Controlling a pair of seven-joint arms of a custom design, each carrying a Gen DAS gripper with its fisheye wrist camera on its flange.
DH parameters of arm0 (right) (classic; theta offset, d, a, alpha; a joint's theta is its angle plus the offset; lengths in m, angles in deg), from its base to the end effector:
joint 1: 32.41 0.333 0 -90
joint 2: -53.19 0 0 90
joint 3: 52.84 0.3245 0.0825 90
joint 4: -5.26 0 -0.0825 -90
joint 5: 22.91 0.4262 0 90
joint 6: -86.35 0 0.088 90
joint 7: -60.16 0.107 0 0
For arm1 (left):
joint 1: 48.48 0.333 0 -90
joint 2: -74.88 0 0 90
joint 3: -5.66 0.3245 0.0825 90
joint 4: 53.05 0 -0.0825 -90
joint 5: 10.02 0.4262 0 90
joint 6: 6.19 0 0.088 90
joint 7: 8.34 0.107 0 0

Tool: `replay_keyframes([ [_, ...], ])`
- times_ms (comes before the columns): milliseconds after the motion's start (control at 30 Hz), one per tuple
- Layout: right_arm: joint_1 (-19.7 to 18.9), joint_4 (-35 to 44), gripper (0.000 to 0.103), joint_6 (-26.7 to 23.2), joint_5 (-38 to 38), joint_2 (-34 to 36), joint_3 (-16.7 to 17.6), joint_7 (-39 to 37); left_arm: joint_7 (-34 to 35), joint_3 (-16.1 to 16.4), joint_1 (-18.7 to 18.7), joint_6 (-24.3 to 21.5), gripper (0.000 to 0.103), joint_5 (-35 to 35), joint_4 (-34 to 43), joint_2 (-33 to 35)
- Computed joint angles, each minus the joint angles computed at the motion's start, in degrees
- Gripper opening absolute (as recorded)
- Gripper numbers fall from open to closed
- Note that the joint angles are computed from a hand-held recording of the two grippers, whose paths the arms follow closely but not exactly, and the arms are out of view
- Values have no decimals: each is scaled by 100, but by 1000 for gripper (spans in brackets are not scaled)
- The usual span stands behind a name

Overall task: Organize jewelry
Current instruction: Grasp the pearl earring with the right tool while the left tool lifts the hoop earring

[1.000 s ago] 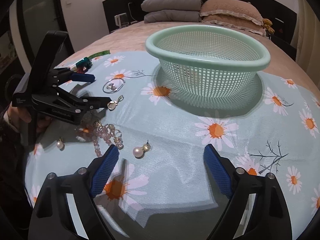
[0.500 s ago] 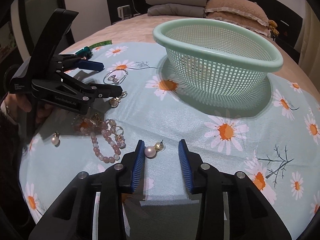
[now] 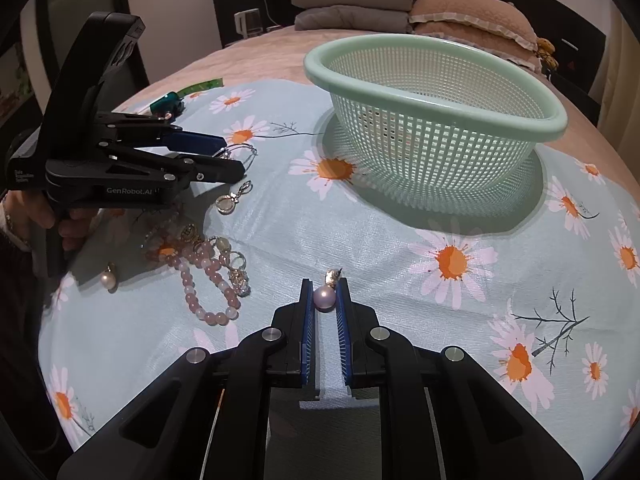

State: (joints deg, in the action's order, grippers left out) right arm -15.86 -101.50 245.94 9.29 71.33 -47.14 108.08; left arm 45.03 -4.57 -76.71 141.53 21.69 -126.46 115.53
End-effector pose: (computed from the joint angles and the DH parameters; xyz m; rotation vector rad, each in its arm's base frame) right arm 0.6639 0.2397 0.3962 -2.2166 1.1157 -0.3351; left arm 0.6682 -0.4888 0.3916 -1.5342 2.1542 -0.7438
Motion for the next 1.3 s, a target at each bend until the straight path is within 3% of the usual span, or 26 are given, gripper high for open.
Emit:
replay_keyframes([
  [533,-91,-56,11,-73,-69,-118,-96,124,-452,106,33,-507,45,284,-469,-475],
  [900,-305,-38,11,-14,516,-345,4,-303,-561,130,-23,-928,45,746,-596,-864],
  [1133,-368,116,11,46,712,-428,-22,-510,-457,131,-46,-1160,45,897,-247,-894],
  [1300,-439,308,11,119,960,-418,10,-691,-87,102,-119,-1366,45,802,408,-626],
])
